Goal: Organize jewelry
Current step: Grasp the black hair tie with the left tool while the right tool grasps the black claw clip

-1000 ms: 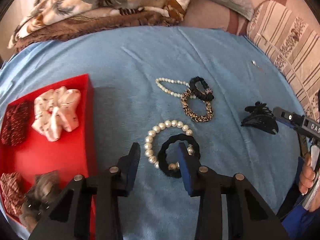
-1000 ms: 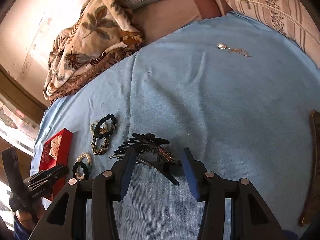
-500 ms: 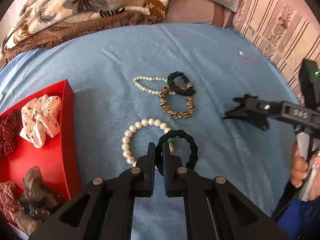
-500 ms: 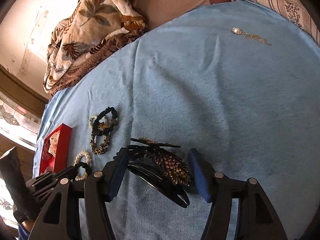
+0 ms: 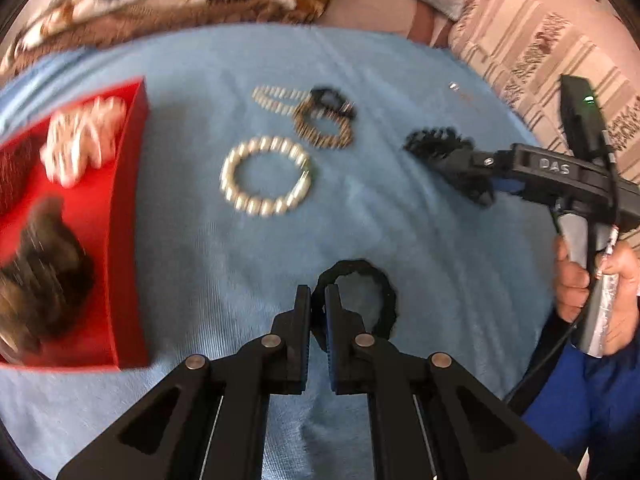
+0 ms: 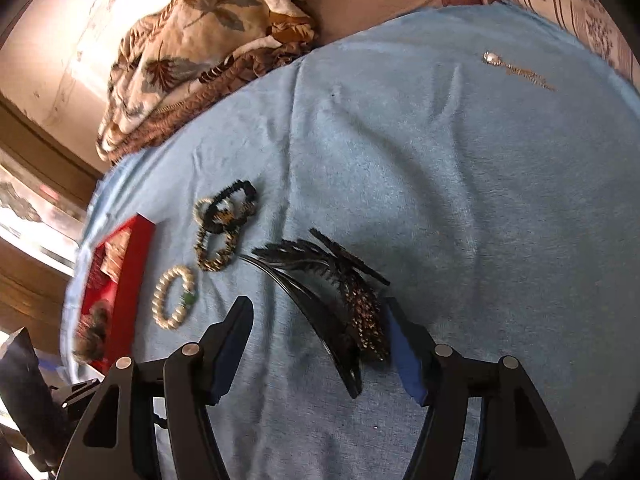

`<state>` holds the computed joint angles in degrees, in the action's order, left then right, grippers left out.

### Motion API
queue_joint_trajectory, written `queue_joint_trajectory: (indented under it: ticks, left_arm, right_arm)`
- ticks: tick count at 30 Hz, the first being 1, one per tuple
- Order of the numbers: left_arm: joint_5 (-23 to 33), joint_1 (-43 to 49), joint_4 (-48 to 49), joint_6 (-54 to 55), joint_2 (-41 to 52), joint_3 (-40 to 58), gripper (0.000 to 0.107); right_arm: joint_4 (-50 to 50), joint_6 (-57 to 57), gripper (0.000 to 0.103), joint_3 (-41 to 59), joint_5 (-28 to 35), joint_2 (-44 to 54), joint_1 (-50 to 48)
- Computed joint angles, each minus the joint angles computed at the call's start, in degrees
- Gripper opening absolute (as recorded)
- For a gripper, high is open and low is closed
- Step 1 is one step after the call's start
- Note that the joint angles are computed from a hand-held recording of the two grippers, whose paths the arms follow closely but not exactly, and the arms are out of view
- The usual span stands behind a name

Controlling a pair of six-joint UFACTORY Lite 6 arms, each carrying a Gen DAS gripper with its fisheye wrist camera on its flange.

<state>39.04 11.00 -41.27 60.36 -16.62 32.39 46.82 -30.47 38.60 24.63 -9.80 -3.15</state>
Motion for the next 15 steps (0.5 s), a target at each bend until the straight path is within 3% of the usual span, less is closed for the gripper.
queue_joint_trajectory:
  ticks: [2, 7, 10, 15]
  left_arm:
    - [0.83, 1.55, -2.62, 2.75, 0.52, -0.13, 0.007]
    - [0.6, 2.1, -4.09, 4.83, -0.29, -1.17, 0.007]
    - [-0.26, 1.91, -4.94, 5.7, -2.07, -2.72, 0.007]
    - [1.34, 2.86, -4.78, 5.08, -6.81, -4.26, 0.006]
  right_arm:
    - [-7.39, 7.16, 0.068, 0.0, -2.06, -0.3, 1.91]
    - [-22.06, 21.38, 0.038, 0.31, -5.18, -0.19, 5.01]
    - [-22.31, 21.16, 0.028, 0.05, -5.65, -0.74, 5.88]
    - [-30.41, 31.54, 0.028, -2.09, -7.12, -4.08, 9.53]
